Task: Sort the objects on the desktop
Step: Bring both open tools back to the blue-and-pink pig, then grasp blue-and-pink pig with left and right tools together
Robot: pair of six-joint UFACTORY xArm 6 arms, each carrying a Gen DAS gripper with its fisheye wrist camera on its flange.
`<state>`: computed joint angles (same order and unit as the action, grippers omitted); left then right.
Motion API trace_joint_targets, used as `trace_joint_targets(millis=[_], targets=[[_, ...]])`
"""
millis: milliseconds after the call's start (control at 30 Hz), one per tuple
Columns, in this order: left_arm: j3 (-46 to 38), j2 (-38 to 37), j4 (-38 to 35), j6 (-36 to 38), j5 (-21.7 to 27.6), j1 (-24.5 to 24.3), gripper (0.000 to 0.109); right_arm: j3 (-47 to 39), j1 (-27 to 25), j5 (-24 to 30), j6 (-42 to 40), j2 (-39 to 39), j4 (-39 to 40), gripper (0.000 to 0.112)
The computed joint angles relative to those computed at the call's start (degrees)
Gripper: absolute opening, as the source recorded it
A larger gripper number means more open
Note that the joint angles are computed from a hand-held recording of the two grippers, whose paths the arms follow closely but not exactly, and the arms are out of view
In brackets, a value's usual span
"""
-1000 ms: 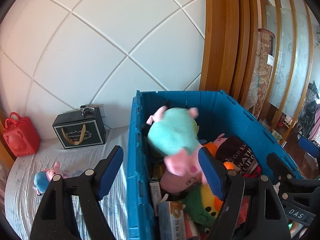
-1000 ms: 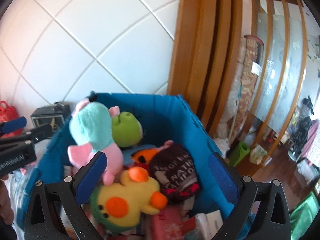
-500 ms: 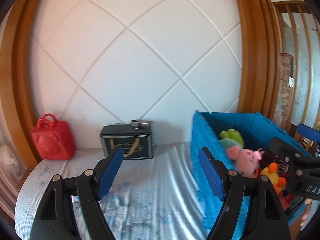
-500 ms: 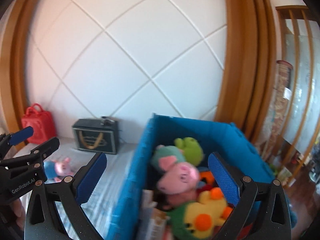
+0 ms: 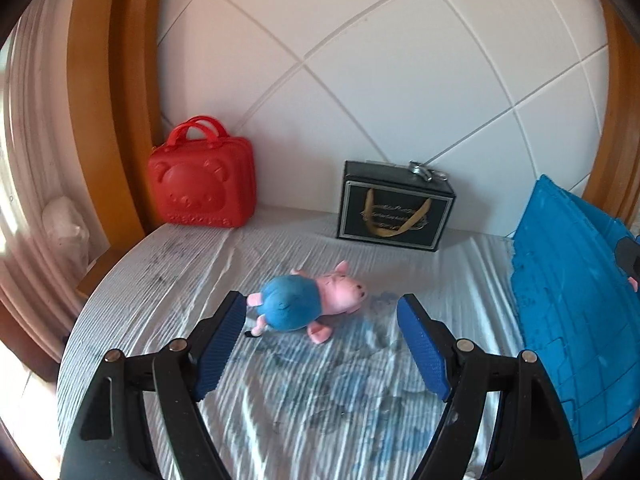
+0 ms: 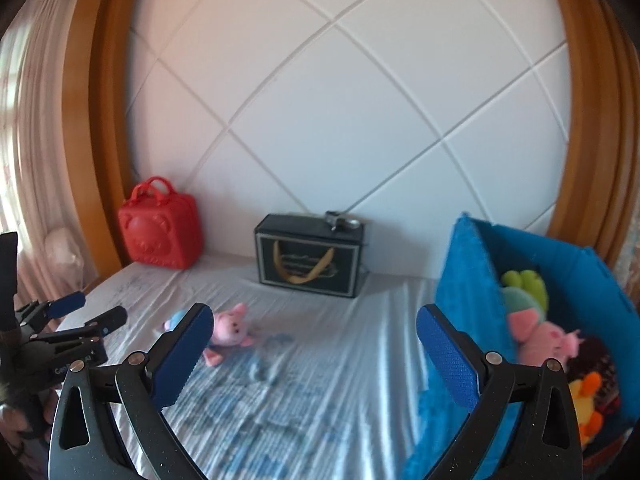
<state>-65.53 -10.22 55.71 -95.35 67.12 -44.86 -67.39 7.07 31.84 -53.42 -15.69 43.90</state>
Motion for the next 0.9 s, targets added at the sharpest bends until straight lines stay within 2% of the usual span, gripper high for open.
trace_joint_targets(millis=[233,300,400,633,767,900], targets=[[13.31,-7.43,-7.50,0.11,-7.20,7.68,0.078,-0.26,5.87,-1.82,3.47,6.57,-1.44,0.103],[15.77,-7.97,-10.40,0.84,-10.38,10.50,0.078,-1.78,6.95,-0.20,1.53,9.76,1.04,0.103],[18.26,-7.59,-12.64,1.95,-13.67,13.96,0.078,-3.17,8.92,0.39,6.01,13.76,-4.78,0.103],[17.66,-0.32,-14.23,6.27,-21.92,21.02,0.078,-9.22,11.42,1.30,10.46,23.90,-11.75,0.103],[14.50,5.67,-13.91,9.66,-26.94,24.51,0.078,-16.81,12.60,3.04,15.87,32.25,-17.24,0.103],[10.15,12.16,-14.48,14.27,-31.21,27.58,0.078,-25.69,13.98,5.88,19.46,40.45,-19.42,0.103]])
